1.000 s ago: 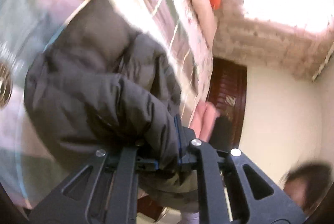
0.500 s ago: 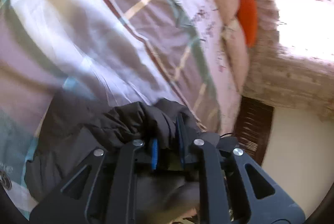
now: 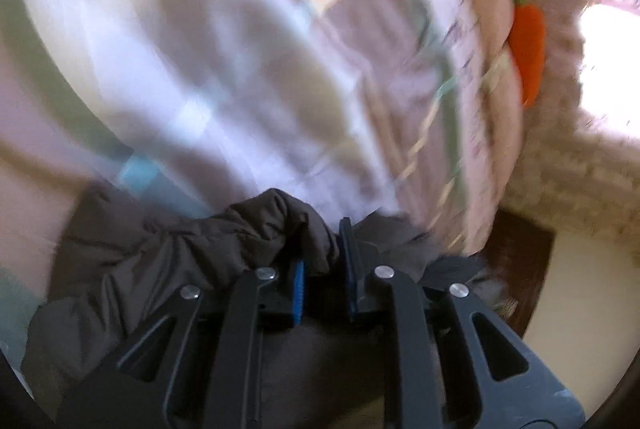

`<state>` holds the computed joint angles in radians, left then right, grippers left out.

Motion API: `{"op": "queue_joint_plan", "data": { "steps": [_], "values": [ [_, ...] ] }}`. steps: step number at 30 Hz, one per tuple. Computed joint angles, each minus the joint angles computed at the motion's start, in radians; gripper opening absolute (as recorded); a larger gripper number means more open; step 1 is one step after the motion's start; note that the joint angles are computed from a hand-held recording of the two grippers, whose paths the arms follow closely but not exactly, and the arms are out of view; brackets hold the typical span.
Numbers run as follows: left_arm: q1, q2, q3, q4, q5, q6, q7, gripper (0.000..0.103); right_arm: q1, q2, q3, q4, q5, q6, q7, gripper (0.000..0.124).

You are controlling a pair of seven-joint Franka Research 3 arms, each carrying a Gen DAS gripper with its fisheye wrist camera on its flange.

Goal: Fold large clothes

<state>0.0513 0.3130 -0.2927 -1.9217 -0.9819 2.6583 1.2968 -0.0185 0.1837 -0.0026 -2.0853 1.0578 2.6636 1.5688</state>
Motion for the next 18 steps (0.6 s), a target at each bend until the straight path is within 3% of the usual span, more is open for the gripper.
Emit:
{"op": "queue_joint_plan", "data": {
  "steps": [4,5,6,7,8,10,11,12,13,15,18],
  "values": [
    [0.031,-0.036,0.01,0.045,-0.026,-0.023,0.103,0.024,-0.035,-0.029,-0.017,0.041,0.067,-0.034,-0.081,0.026],
    [0.029,-0.046,0.018,0.052,-0.022,-0.017,0.104,0.032,-0.041,-0.037,-0.021,0.051,0.078,-0.045,-0.096,0.034],
    [0.025,-0.064,0.025,0.047,-0.022,0.008,0.103,0.053,-0.044,-0.047,-0.024,0.054,0.092,-0.043,-0.111,0.038],
    [0.016,-0.097,0.039,0.025,-0.007,0.068,0.083,0.067,-0.047,-0.062,-0.027,0.052,0.114,-0.032,-0.132,0.05],
    [0.006,-0.123,0.052,0.004,0.012,0.12,0.06,0.084,-0.041,-0.09,-0.031,0.035,0.124,0.033,-0.145,0.07],
    [-0.003,-0.16,0.08,-0.015,0.083,0.152,0.001,0.085,-0.006,-0.143,-0.043,-0.022,-0.051,0.224,-0.015,0.096],
    [-0.006,-0.179,0.092,-0.016,0.136,0.127,-0.028,0.084,0.004,-0.174,-0.054,-0.052,-0.182,0.277,0.067,0.098],
    [-0.012,-0.193,0.1,-0.012,0.187,0.102,-0.044,0.084,0.005,-0.191,-0.057,-0.063,-0.25,0.274,0.103,0.098],
    [-0.028,-0.219,0.105,-0.022,0.268,0.079,-0.066,0.084,0.003,-0.22,-0.059,-0.067,-0.387,0.215,0.173,0.098],
    [-0.076,-0.222,0.106,0.021,0.486,-0.011,-0.126,0.084,0.024,-0.26,-0.045,-0.07,-0.506,0.145,0.19,0.098],
    [-0.146,-0.178,0.073,0.099,0.639,-0.105,-0.121,0.084,0.069,-0.303,0.034,-0.092,-0.772,0.092,0.295,0.096]
  ]
}}
